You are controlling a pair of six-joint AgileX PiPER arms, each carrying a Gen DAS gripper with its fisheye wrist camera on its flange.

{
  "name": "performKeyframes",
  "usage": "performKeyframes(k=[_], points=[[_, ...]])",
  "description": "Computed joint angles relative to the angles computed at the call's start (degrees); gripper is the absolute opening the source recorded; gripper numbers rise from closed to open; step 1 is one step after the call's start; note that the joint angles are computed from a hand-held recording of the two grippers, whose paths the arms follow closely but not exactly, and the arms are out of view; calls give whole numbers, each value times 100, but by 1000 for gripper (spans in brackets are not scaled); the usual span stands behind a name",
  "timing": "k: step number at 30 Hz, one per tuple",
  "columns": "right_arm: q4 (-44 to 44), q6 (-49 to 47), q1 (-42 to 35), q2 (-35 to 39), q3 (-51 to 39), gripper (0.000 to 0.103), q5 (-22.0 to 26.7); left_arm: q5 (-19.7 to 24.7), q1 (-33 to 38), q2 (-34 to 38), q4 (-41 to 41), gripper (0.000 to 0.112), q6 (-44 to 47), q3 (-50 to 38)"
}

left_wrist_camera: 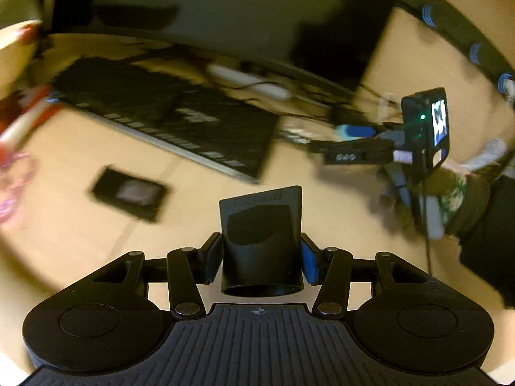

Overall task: Organize rigid objects
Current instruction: 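Grasp the clear bag with black item with the right gripper while left holds the cap, then carry cap and bag into the pink box and open both grippers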

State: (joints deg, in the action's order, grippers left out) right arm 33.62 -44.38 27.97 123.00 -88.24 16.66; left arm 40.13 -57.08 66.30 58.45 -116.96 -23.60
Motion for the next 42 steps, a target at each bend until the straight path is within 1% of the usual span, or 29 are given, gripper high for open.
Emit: performKeyframes(k=[2,3,5,6,7,8,9,10,12,13,14,15,16,17,18,19,21,22,23,25,27,30,32,33,34,35,38,40,42], points=[[-532,752,9,515,-762,85,477,185,-76,-315,-288,54,-8,155],[-454,909,-29,628,-946,85,728,174,-37,-515,-398,54,111,245],[388,535,-262,661,-1211,82,1686,179,156,-761,-638,54,580,326],[961,157,-389,640,-1213,82,2037,190,237,-824,-719,54,720,348],[1534,-266,-479,537,-1058,81,2165,198,256,-885,-746,54,722,386],[1938,-635,-515,416,-850,81,2064,173,316,-993,-761,54,729,452],[2113,-820,-467,308,-680,81,1790,166,310,-1056,-737,54,653,503],[2059,-851,-368,245,-585,81,1430,143,295,-1090,-701,54,569,555],[1272,-226,-139,359,-755,81,958,34,263,-1068,-631,54,444,624],[750,304,-49,507,-979,79,952,-28,258,-1029,-632,54,433,634],[457,661,-8,670,-1239,74,1108,-43,230,-1006,-656,54,450,640],[394,789,28,794,-1384,70,1155,-33,217,-1001,-690,54,515,632],[560,691,49,776,-1299,69,1008,68,111,-1045,-702,54,510,636],[621,626,33,793,-1317,64,1054,112,75,-1088,-691,54,504,650],[588,713,-3,862,-1432,59,1215,137,53,-1121,-681,54,490,660],[556,849,-37,904,-1502,48,1374,107,83,-1141,-661,54,492,679],[367,1143,-70,884,-1421,40,1494,-65,215,-1110,-614,54,541,687],[299,1206,-73,783,-1270,33,1540,-191,290,-1061,-587,54,580,671],[264,1208,-46,604,-981,29,1433,-404,407,-961,-532,54,652,641],[-17,1501,23,266,-522,26,1368,-860,615,-709,-320,54,754,550],[-322,1806,55,-259,207,24,1231,-1296,753,-394,-29,54,738,412],[-903,2489,62,-1313,1605,23,922,-1960,930,124,503,54,607,143],[-1017,2733,-53,-2017,2478,23,760,-2283,955,505,937,54,368,-80],[-1009,2814,-169,-2422,2932,23,767,-2423,964,663,1077,54,324,-179],[-1022,2881,-269,-2683,3191,23,843,-2587,985,832,995,54,508,-302],[-1082,3009,-410,-3020,3503,23,981,-2781,1014,1026,713,54,921,-460],[-1469,3500,-701,-3972,4368,23,1245,-3254,953,1614,-652,54,2640,-897],[-1874,3960,-899,-4659,4825,22,1466,-3484,804,2102,-1601,54,3785,-1241],[-2016,4136,-1254,-5373,5163,22,1766,-3616,653,2500,-2494,54,4931,-1576]])
